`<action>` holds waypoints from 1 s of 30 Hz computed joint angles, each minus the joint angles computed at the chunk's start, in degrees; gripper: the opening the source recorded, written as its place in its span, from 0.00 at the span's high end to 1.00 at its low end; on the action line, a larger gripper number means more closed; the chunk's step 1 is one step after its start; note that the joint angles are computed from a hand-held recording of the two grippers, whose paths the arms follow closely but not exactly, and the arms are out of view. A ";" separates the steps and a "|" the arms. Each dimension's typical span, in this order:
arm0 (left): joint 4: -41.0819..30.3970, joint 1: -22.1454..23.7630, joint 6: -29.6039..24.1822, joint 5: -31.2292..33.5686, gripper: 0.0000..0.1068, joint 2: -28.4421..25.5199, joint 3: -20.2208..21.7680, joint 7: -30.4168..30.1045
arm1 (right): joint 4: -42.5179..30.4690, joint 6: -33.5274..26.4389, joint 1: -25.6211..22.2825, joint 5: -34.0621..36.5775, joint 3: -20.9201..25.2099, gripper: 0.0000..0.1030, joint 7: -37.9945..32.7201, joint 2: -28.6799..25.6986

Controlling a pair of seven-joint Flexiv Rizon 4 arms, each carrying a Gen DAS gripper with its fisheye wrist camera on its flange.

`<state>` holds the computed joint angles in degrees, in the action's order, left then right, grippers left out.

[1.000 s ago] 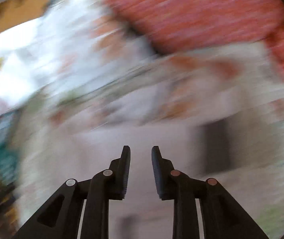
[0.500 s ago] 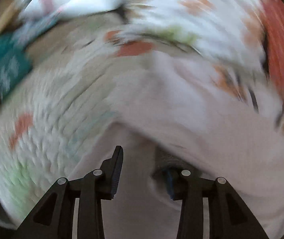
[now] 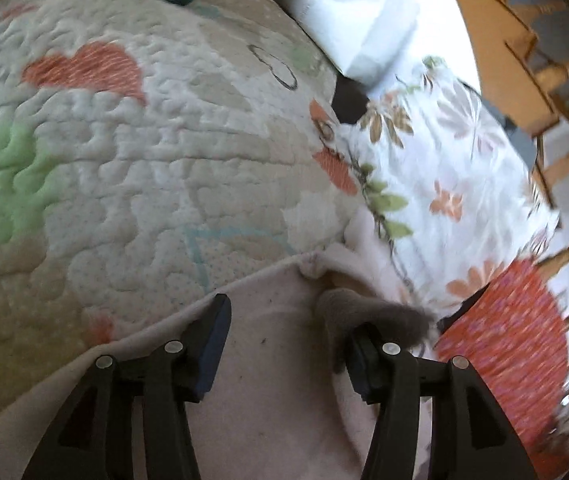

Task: Fold small clothes

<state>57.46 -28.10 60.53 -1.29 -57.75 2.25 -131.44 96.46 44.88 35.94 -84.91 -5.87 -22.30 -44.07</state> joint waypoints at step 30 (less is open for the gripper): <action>-27.13 -3.50 -9.99 -11.74 0.23 -17.44 -9.80 16.54 | 50.16 69.62 21.01 46.19 -50.30 0.29 19.55 17.43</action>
